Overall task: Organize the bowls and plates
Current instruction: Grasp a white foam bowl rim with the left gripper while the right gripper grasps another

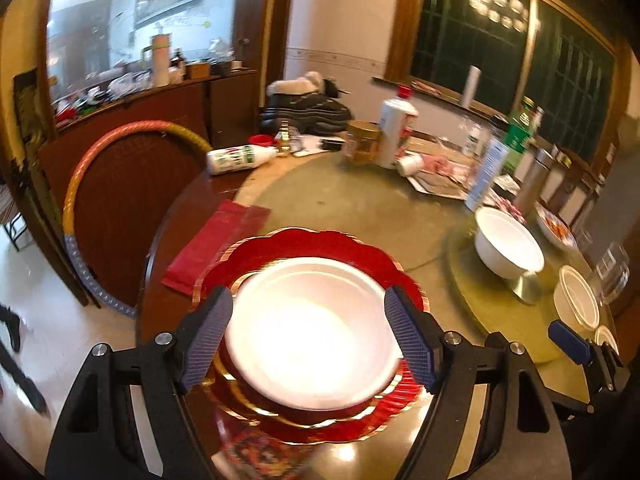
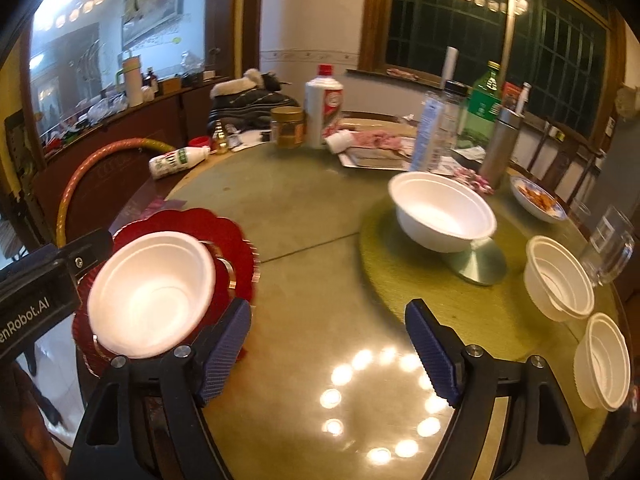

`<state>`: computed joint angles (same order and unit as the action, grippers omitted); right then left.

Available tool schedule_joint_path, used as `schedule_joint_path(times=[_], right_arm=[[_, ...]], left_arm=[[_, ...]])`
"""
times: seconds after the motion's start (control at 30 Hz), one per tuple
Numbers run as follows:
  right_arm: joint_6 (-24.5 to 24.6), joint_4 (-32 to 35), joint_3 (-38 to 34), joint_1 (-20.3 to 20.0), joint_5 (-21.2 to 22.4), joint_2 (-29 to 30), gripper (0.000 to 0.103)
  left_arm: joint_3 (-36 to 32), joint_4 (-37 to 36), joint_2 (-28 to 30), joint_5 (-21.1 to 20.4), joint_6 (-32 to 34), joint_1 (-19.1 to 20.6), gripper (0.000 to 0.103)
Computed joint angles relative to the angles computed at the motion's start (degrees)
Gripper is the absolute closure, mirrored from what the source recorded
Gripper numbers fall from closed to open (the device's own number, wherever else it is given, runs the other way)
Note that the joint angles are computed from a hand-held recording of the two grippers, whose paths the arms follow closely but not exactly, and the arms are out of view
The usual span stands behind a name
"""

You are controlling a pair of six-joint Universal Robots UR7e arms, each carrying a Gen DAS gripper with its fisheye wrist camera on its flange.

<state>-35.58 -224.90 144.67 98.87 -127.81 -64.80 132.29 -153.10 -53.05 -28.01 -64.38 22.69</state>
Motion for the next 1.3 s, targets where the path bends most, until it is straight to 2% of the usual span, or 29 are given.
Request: schedule_joint_path(times=[0.43,0.53,0.57,0.63,0.77,0.87,1.0,1.1,1.27,1.3], right_arm=[[-0.4,-0.9,3.4,-8.6,3.6,-8.8,0.02],[0.1,1.5,3.8,-10.8,5.2,-11.9,0.02],[0.6,3.3,3.9,-11.7,6.1,-13.2,0.02],[3.6,12.2,3.9,-14.7,10.2,-18.8,0.019],[11.4,30.8,2.0,-21.8,20.8,-29.8,0.019],[14.6,40.1,-0.4,-25.7,27.5,-33.7,0.02],[17.5,46.5,-4.8,-26.6,30.9,-33.0,0.02],[21.2,49.0,-8.6,-27.2,32.7,-31.1,0.02],[26.9,51.1,-15.6,-27.9,33.9,-25.7,0.033],[28.1,51.6,-17.1,-28.2,34.0,-24.4,0.039]], left_arm=[[-8.0,-4.8,9.2,-3.6,10.9,0.0,0.024],[-10.3,-6.8,11.1,-5.7,14.2,0.6,0.024],[-11.2,-7.2,11.6,-6.7,15.4,1.0,0.024],[-13.0,-7.3,12.5,-8.2,17.1,1.6,0.024],[-17.4,-7.8,14.6,-11.4,20.5,3.5,0.024],[-21.5,-6.4,16.3,-13.5,21.9,5.3,0.024],[-28.5,-2.7,19.1,-18.2,21.1,8.8,0.025],[-32.4,-0.9,21.2,-19.8,20.5,10.5,0.024],[-38.5,1.2,25.2,-20.1,19.1,12.7,0.025],[-39.8,1.2,26.1,-20.5,18.9,13.3,0.025]])
